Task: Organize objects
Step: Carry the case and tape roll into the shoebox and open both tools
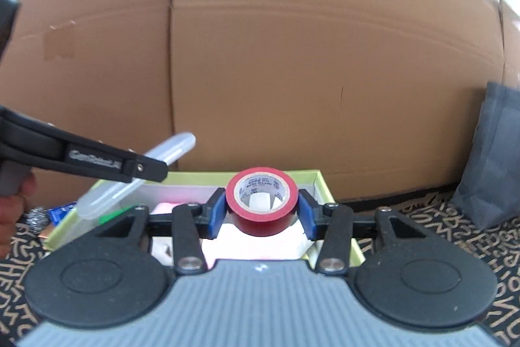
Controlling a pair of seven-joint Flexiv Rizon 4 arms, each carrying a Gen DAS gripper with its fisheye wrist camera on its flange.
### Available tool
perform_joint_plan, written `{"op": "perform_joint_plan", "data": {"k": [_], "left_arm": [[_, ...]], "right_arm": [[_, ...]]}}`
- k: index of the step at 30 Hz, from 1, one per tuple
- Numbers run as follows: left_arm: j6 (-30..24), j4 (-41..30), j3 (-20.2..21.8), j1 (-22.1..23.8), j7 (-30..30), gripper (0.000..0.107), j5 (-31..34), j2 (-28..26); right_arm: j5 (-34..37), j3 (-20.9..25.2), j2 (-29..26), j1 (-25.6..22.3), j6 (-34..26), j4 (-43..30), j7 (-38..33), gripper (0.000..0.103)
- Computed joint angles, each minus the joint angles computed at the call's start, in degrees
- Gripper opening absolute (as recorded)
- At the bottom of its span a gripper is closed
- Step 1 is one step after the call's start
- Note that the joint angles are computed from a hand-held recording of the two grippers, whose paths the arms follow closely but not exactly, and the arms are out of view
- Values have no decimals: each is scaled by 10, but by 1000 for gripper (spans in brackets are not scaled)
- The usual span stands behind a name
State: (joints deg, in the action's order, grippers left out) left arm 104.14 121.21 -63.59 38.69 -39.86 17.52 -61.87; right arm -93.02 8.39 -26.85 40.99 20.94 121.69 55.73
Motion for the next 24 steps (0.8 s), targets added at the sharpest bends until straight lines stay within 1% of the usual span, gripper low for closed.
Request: {"op": "perform_joint_plan", "data": {"k": [1,2,3,4,5,6,7,9,11,13,14,16,18,21,24], "left_arm": [[5,0,4,-1,-1,60,0,-4],[8,2,9,-1,-5,85,-2,-1],[20,6,8,6,-5,88,6,-13],[30,11,3,19,-1,88,19,-30],[28,17,-3,34,4,88,31,-41],[24,23,-6,47,10,89,40,-46],[26,29,-7,57,13,89,44,-47],[34,45,-7,75,13,89,49,-46],[22,60,-16,100,10,89,48,-43],[14,78,-26,124,8,89,45,-37],[13,89,-31,139,8,89,45,-34],[20,111,-38,174,11,90,53,-40],[26,134,-42,212,17,93,65,-55],[29,166,-30,261,15,94,68,-52],[28,186,-12,302,13,94,66,-51]], "right_arm": [[-5,-2,-5,-8,19,-1,-4,74],[3,-1,-11,-8,20,-3,-6,81],[7,-1,-15,-2,13,-2,-4,88],[8,0,-18,8,-2,1,3,91],[12,1,-21,19,-21,3,10,95],[19,3,-25,32,-43,5,20,103],[23,6,-28,43,-60,6,31,103],[21,10,-25,50,-64,11,51,103],[8,9,-22,49,-59,16,71,103],[12,14,-21,51,-55,11,63,103],[13,13,-15,49,-52,6,48,103],[15,16,-15,60,-61,-6,32,103],[4,16,-17,69,-60,-14,28,103],[-2,20,-28,85,-52,-33,23,103],[-2,17,-52,98,-27,-62,8,103]]}}
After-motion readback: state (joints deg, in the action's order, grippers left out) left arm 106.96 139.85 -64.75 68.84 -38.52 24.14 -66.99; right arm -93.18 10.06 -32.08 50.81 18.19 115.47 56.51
